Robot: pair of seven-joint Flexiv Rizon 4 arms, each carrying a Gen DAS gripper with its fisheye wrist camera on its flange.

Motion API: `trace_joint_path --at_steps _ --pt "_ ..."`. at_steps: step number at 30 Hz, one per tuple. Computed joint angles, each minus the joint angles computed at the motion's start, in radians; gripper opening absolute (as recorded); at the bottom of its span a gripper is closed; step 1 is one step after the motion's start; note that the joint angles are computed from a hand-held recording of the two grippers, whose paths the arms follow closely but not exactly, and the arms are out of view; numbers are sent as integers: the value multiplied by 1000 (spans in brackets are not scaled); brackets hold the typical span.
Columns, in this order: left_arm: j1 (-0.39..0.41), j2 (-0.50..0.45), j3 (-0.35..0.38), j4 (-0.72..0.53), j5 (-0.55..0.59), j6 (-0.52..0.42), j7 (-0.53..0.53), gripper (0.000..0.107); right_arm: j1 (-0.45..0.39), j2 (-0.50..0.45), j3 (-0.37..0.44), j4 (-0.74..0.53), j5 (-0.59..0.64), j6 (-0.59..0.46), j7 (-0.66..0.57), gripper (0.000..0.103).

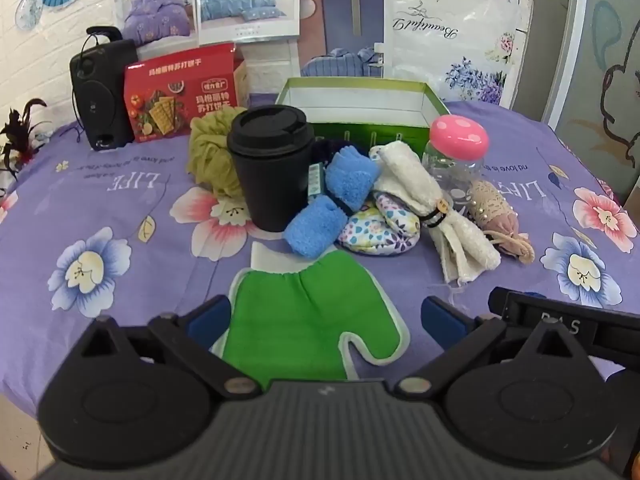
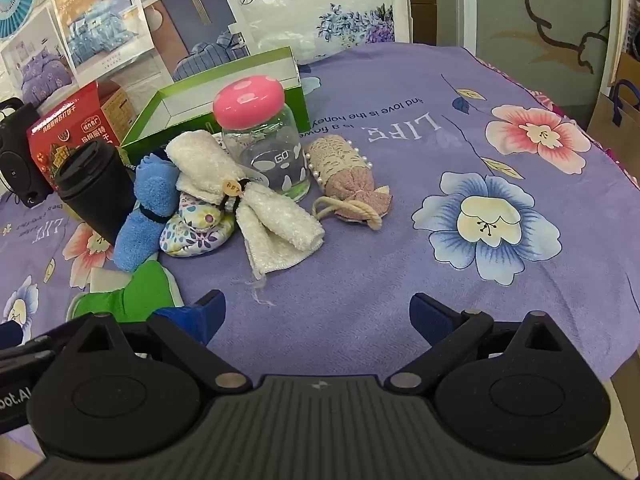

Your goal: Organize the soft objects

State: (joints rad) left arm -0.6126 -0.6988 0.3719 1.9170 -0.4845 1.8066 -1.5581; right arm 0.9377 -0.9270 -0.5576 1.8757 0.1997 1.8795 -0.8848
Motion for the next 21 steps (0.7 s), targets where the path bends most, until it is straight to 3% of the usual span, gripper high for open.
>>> trace_joint_path --at_steps 4,7,14,21 --pt "-7 -3 10 1 -3 4 -3 101 21 4 -20 3 -4 -23 10 86" --pt "-32 -16 34 -11 -10 -11 -2 101 -13 14 15 3 -11 -4 9 86" --pt "13 0 -11 2 17 -4 -3 101 -20 9 23 1 -3 5 9 86" --pt "12 -1 -7 -3 25 -19 -12 101 -15 7 19 0 2 5 4 86"
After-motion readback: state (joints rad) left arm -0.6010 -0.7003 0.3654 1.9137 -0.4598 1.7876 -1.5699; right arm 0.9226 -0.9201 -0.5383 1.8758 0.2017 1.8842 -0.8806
